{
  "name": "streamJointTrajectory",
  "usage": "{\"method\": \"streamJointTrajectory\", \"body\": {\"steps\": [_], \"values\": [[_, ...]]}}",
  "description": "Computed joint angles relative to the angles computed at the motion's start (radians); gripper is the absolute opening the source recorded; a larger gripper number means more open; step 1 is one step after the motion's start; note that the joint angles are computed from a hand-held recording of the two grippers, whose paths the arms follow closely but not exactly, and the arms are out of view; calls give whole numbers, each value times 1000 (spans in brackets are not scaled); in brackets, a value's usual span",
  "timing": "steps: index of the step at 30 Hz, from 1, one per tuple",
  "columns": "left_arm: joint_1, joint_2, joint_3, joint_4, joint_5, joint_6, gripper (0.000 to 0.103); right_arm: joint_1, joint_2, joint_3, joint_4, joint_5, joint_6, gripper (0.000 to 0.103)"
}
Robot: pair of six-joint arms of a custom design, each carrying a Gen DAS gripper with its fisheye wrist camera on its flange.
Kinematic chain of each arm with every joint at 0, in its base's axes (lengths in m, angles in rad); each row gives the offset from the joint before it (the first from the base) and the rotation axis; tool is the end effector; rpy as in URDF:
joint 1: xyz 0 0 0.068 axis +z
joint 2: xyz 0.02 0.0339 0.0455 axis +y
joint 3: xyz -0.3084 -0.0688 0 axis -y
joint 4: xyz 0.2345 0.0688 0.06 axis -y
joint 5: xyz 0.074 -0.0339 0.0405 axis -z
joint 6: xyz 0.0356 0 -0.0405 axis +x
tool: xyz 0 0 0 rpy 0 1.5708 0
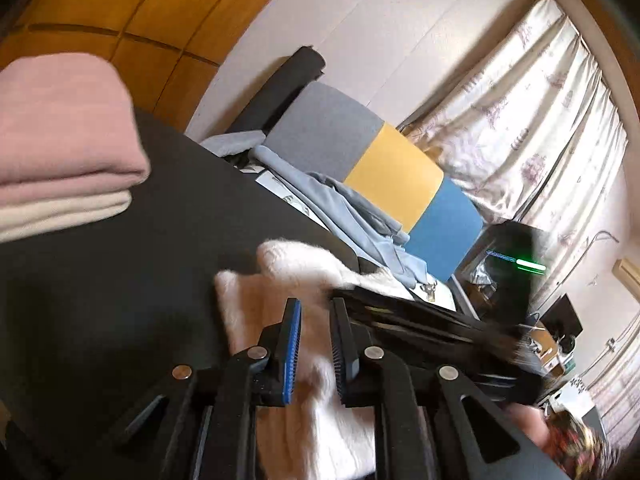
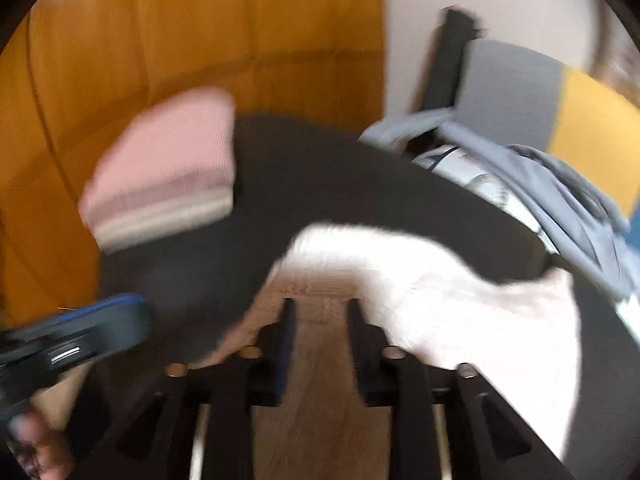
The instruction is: Fold clothes
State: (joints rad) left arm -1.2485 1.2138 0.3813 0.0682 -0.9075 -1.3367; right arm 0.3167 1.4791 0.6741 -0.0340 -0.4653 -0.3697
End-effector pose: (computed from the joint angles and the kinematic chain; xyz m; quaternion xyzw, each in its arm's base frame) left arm 0.0848 -0.1653 0.2030 -0.2083 0.8183 -0.2284 0.4845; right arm 0.2499 0.0987 0.2144 -0.3834 0.8279 0.2060 0.3537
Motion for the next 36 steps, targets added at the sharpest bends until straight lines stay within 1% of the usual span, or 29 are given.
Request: {"method": "streamJointTrajectory", "body": {"steps": [2, 3, 4, 5, 6, 7, 8, 9, 11, 12, 14, 15, 17, 18, 19, 21, 23, 24, 25, 26, 29, 30, 31, 33, 34, 35, 36], "values": [[98, 3, -4, 85, 129, 124, 14, -151, -93, -28, -14, -96, 36, 48], [156, 35, 25, 98, 209, 191, 14, -258, -130, -40, -31, -139, 40, 48], [200, 67, 56, 99, 273, 245, 14, -316, -138, -38, -50, -159, 30, 48], [212, 101, 83, 93, 299, 276, 14, -373, -139, -40, -58, -169, 26, 47], [230, 148, 125, 70, 327, 318, 14, -410, -118, -33, -72, -179, 13, 43], [237, 181, 152, 50, 338, 336, 14, -445, -96, -24, -86, -188, 0, 39], [237, 213, 180, 15, 337, 340, 14, -456, -60, -1, -122, -175, -21, 34], [252, 250, 208, -32, 341, 345, 14, -446, -30, 9, -128, -141, -20, 34], [262, 279, 239, -124, 347, 317, 14, -406, 24, 10, -102, -98, -15, 34], [263, 289, 247, -159, 347, 301, 14, -385, 21, -7, -71, -86, -13, 34], [238, 259, 194, -154, 317, 254, 16, -332, -13, -22, -72, -48, -51, 34], [220, 246, 175, -179, 287, 230, 17, -310, -32, -27, -85, -35, -94, 34], [187, 230, 129, -182, 244, 213, 17, -244, -64, -56, -89, 14, -186, 36], [172, 222, 105, -177, 227, 206, 17, -202, -74, -93, -45, 71, -225, 36], [168, 209, 76, -143, 229, 211, 17, -161, -80, -128, -2, 121, -268, 36], [166, 190, 33, -91, 234, 243, 17, -186, -58, -133, 25, 83, -259, 37], [170, 188, 27, -83, 239, 288, 17, -214, -33, -136, 50, 38, -254, 37], [170, 177, 36, -104, 242, 313, 17, -255, -25, -92, -19, -18, -271, 37], [160, 162, 45, -132, 238, 313, 17, -295, -14, -45, -91, -72, -290, 37], [143, 144, 52, -159, 227, 306, 17, -345, -28, -19, -143, -136, -280, 37], [-8, 57, 59, -225, 109, 222, 16, -497, -45, 49, -348, -292, -324, 37], [-84, 37, 51, -204, 51, 211, 16, -548, -43, 78, -426, -340, -349, 36], [-129, 45, 57, -203, 26, 207, 16, -563, -56, 68, -469, -347, -390, 35], [-188, 110, 101, -247, 14, 209, 16, -594, -82, 49, -558, -357, -478, 32], [-195, 180, 141, -312, 31, 191, 16, -590, -107, 21, -573, -349, -508, 33], [-193, 236, 161, -363, 56, 157, 16, -561, -126, -14, -545, -324, -508, 32], [-204, 242, 141, -368, 68, 113, 17, -528, -143, -49, -516, -298, -505, 33]]}}
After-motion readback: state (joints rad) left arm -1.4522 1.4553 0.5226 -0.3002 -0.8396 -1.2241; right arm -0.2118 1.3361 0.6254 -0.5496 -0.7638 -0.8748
